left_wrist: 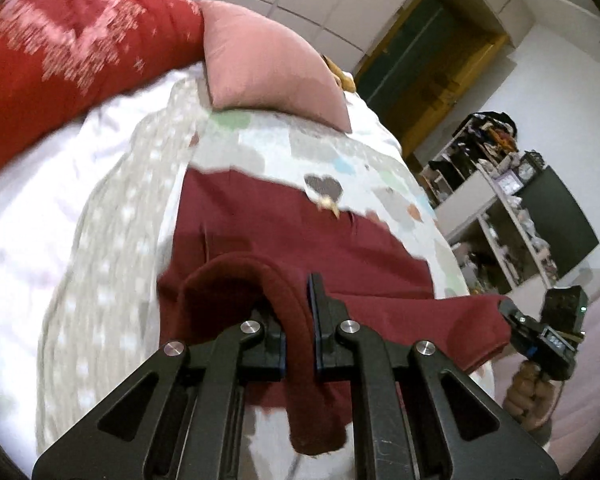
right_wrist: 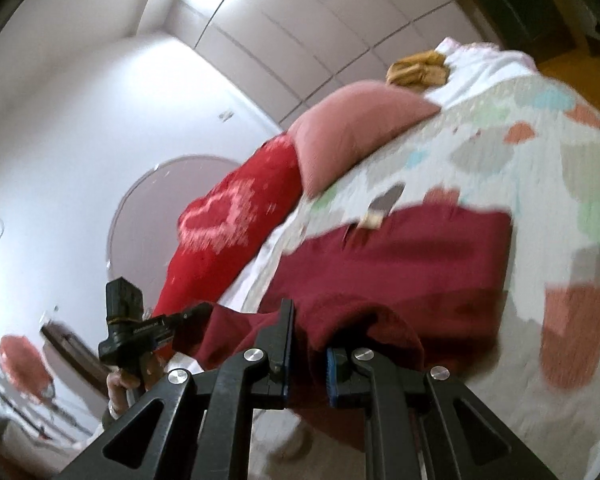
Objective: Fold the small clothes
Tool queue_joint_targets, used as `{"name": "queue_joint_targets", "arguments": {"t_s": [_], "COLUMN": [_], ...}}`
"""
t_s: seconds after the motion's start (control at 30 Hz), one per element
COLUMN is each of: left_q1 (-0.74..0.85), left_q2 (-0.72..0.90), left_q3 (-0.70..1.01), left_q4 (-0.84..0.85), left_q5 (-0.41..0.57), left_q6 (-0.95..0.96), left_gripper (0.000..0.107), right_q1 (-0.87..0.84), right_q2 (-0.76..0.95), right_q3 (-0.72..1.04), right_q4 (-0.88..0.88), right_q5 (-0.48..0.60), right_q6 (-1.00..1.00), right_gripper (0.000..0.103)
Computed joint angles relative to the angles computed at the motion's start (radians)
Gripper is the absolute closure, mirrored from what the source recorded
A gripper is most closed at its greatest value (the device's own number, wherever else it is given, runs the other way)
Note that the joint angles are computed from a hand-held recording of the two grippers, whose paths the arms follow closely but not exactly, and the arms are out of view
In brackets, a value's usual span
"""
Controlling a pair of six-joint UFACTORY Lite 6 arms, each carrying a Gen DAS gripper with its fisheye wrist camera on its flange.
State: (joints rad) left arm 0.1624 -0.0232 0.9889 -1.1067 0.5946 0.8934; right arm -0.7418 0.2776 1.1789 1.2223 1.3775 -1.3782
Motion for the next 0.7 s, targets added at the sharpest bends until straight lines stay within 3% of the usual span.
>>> {"name": "queue_joint_targets", "arguments": {"t_s": [0.17, 0.3, 0.4, 0.47, 0.53, 0.67, 0.7], "left_q1": [-0.059, -0.078, -0.086, -0.048, -0.022, 0.005, 0.002], "left_q2": [0.329, 0.575, 0.652, 0.696, 0.719, 0.738, 0.726], "left_q3": [0.321, 0.568, 0.644, 0.683, 0.722, 0.798, 0.795], "left_q4": [0.087, 0.212, 0.281, 0.199, 0.184, 0.186, 0.202], "left_q5": [-0.082, -0.06, -0.055, 0.001, 0.044, 0.106, 0.09], "left_q6": [-0.139, -0.317, -0.403, -0.361, -0.378, -0.419, -0.434], "left_gripper": [0.099, 0.099, 0.099, 0.095, 0.08, 0.065, 0.053], "right_q1": [0.113, 0.199, 0.239, 0.247, 0.239, 0.226, 0.225], "right_q2": [0.203, 0.43, 0.591, 0.693, 0.783, 0.833, 0.826], "right_q3": [0.256, 0.518, 0.701, 0.837, 0.969, 1.106, 1.113], "right_q4": [0.045, 0.018, -0.031, -0.066, -0.071, -0.049, -0.049], "right_q5": [-0.14, -0.2, -0.236, -0.218, -0.168, -0.128, -0.126], "right_q6": [0.141, 0.297, 0.446, 0.547, 0.639, 0.704, 0.711], "right_gripper": [0.091, 0.091, 0.091, 0.086, 0.076, 0.072, 0.072]}}
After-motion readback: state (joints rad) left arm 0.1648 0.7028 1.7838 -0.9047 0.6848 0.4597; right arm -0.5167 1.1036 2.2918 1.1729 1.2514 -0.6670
